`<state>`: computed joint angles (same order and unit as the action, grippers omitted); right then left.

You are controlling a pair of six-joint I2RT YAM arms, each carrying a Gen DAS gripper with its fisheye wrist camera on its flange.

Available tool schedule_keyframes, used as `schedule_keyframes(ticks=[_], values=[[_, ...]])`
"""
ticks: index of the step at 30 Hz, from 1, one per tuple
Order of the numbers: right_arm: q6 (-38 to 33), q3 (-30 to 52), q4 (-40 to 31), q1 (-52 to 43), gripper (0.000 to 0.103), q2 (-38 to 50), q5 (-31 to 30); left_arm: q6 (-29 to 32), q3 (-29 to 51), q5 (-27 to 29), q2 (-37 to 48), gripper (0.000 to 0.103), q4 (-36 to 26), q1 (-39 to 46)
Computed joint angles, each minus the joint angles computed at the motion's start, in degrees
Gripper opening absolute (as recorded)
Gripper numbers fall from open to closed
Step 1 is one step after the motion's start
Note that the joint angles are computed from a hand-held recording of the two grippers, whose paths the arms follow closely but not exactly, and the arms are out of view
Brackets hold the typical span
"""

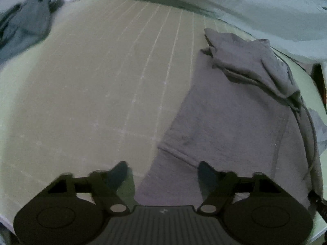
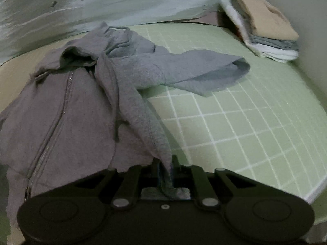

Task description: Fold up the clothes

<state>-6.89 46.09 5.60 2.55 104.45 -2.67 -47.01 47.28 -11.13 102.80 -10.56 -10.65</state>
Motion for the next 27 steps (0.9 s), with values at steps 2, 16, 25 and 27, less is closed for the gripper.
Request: schedule_keyframes(ticks=[2,16,25,27], values=[[-3.46,2.03,-1.85,-2.8,0.018,1.09,-4.09,-3.28,0.82,-2.77,1.23,0.026,-0.61,-2.51],[-2.59,14.94,-14.42,-13.13,0.081,5.8,-16.19,-22.29,-0.24,-9.9,-3.62,0.015,-13.4,-13.24],[8.0,24.3,-11.22,-13.84,0.103,12.7,-10.97,-9.35,10.16,-11.75,-2.44,0.064,-12.8,-5.97],[9.45,26.81,-11.22,-13.25,0.103,14.83,-9.92,-5.24,14.01,-10.19,0.78,0.067,-11.14,-4.2]])
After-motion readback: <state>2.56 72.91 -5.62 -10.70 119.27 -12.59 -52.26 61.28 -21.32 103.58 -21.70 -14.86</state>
